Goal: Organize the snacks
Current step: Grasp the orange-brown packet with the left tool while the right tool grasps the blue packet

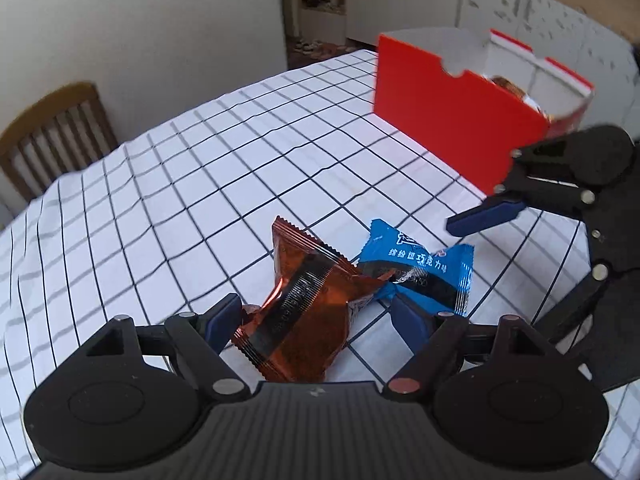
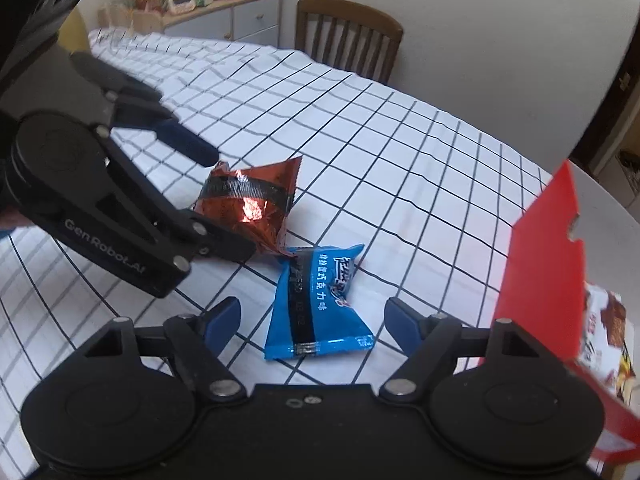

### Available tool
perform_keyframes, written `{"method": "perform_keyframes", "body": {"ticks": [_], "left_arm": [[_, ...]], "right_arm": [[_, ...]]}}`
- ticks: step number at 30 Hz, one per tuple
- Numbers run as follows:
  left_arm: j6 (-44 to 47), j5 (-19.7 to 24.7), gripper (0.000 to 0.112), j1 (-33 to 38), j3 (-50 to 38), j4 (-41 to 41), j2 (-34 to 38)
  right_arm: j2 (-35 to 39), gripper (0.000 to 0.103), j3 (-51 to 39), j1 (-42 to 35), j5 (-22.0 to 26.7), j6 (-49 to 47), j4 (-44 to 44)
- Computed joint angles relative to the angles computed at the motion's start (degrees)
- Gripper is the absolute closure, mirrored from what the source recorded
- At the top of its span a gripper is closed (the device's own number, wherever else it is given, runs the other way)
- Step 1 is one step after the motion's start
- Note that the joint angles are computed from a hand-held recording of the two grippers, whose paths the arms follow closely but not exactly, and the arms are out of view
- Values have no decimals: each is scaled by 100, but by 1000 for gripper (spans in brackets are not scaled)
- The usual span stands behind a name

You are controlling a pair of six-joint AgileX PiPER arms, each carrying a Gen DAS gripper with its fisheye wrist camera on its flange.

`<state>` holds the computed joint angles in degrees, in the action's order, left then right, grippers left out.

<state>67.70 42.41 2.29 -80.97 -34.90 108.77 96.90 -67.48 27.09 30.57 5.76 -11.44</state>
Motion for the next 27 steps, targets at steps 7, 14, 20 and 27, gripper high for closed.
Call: {"method": "perform_keyframes", "body": {"ticks": [7,14,20,27], "left_arm": [[161,-164,31,-45,-106,42,182],[-236,87,38,-19,-619,106,561],[-360,322,50,-42,-754,162,667],[-872,187,66,-145,-564,363,541]], "right_arm": [[343,40,-61,130,-195,169,-412],[596,51,-238,46,-164,492,-511],[546,56,-183,17,-158,665,-515],[320,61,52,-4,-91,1269,-735]]}}
